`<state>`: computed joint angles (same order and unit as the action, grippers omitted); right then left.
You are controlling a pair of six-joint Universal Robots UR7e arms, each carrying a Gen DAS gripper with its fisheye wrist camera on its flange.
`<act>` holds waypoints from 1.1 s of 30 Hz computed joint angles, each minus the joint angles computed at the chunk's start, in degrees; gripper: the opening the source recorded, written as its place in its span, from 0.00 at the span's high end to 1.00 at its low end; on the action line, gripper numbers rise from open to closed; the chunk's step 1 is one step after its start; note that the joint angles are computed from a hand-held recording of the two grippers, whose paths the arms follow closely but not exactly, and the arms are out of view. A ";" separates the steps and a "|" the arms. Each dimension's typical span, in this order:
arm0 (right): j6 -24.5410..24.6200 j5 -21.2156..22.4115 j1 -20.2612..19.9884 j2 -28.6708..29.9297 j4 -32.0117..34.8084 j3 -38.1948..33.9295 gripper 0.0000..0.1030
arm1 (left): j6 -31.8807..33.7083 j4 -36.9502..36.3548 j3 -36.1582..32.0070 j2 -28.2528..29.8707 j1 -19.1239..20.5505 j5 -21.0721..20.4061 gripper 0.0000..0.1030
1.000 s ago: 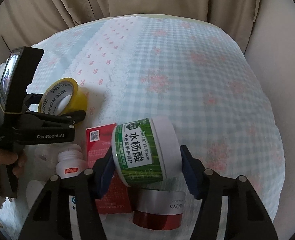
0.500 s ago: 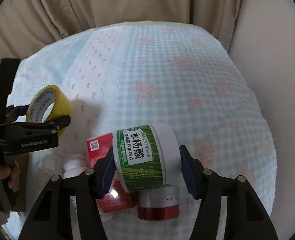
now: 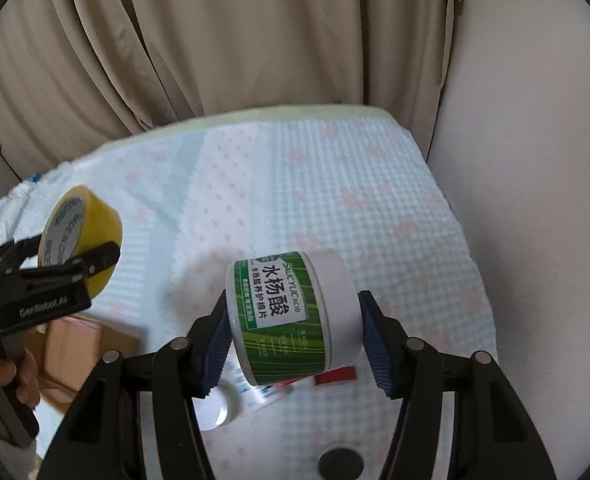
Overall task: Organize rigid objects
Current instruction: 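Carry tape and green jar into the cardboard box and open both tools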
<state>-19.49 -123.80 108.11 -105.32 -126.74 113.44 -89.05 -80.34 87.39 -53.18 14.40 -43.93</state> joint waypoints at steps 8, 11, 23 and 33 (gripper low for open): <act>12.15 -1.40 11.80 2.22 11.25 -5.75 0.46 | -14.22 19.61 -1.31 -8.46 -7.75 -4.32 0.05; 14.39 -0.86 15.38 3.21 12.33 -5.18 0.46 | -18.50 24.96 0.59 -12.63 -9.91 -6.88 0.05; 36.26 0.77 29.22 14.27 12.41 -3.22 0.46 | -12.35 28.20 14.48 -32.14 -13.39 -15.74 0.05; 52.37 2.18 31.37 22.86 8.28 3.27 0.46 | 3.59 16.97 30.99 -43.39 -8.72 -22.38 0.05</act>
